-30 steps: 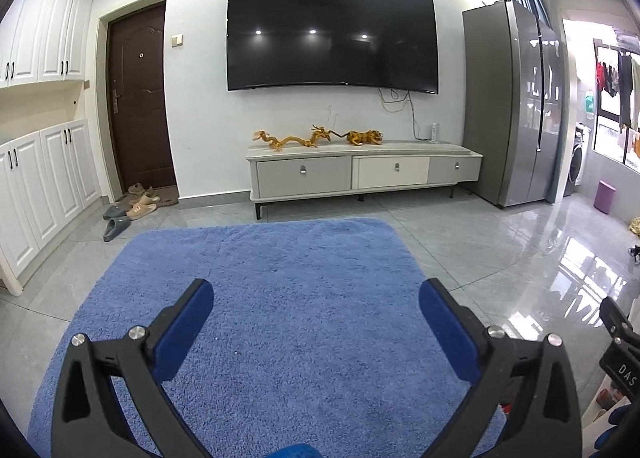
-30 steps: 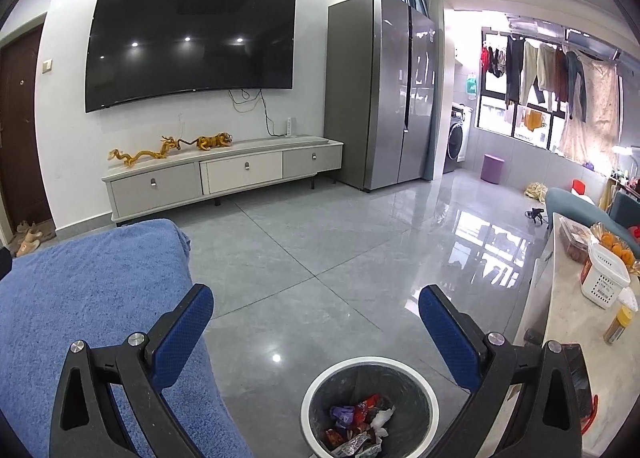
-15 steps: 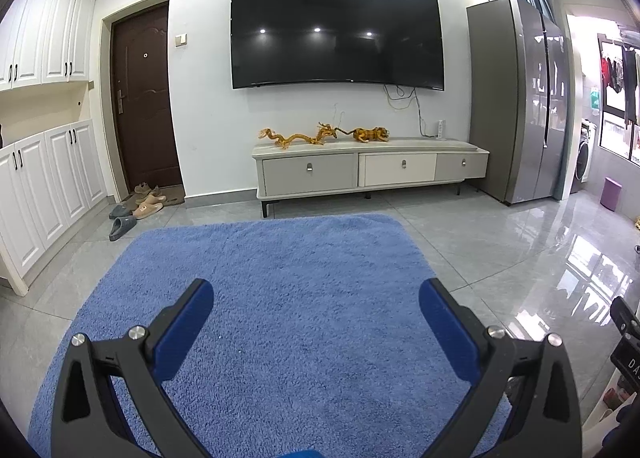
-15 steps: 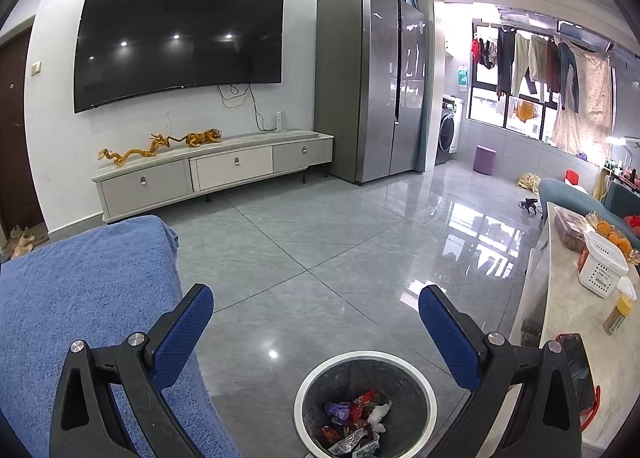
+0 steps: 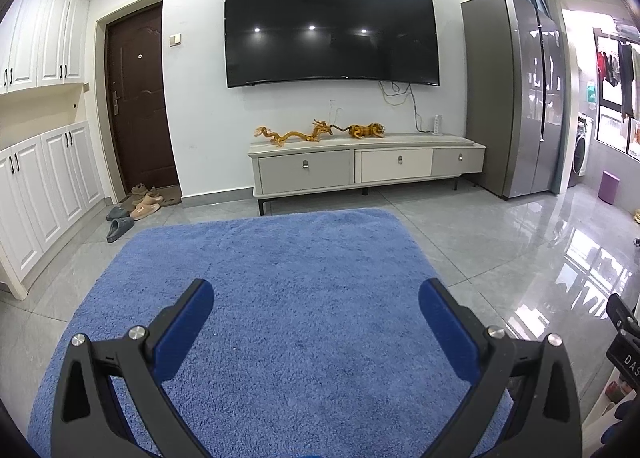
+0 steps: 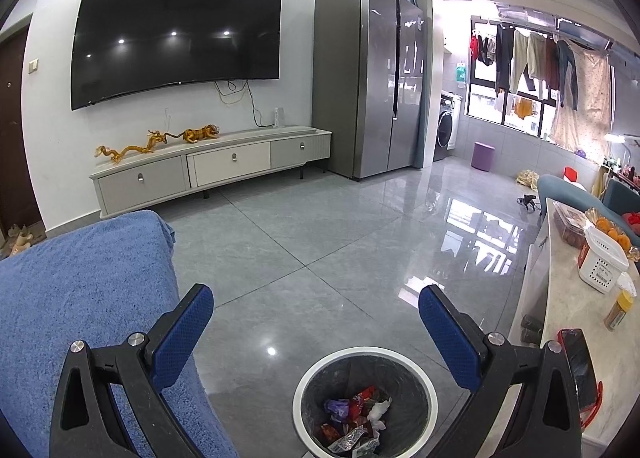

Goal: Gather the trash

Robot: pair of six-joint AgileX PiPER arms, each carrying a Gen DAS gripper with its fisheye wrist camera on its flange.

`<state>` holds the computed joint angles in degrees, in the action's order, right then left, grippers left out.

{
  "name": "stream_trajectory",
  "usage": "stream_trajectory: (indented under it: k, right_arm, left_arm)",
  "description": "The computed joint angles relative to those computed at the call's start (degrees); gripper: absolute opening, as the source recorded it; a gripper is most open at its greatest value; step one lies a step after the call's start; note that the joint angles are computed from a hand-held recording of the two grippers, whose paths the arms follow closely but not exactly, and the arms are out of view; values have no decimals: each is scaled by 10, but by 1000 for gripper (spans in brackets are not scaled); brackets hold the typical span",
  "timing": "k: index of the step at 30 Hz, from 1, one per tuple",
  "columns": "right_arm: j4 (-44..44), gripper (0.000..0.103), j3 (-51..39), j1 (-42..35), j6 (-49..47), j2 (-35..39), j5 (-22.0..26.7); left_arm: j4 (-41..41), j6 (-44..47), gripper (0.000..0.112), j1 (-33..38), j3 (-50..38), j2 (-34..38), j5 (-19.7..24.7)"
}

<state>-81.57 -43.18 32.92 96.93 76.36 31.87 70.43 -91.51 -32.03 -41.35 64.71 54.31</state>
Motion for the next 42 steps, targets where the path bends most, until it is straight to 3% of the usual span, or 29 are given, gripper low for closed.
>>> stream_trajectory:
  k: [22,42]
  right_arm:
    - [-6,103,11,-3,13,0,1]
    - [-28,103,34,-62,39,17,-54]
  left_arm:
    - [-3,5,103,-47,-12,29,3]
    - [-2,13,103,-44,-39,103,-26]
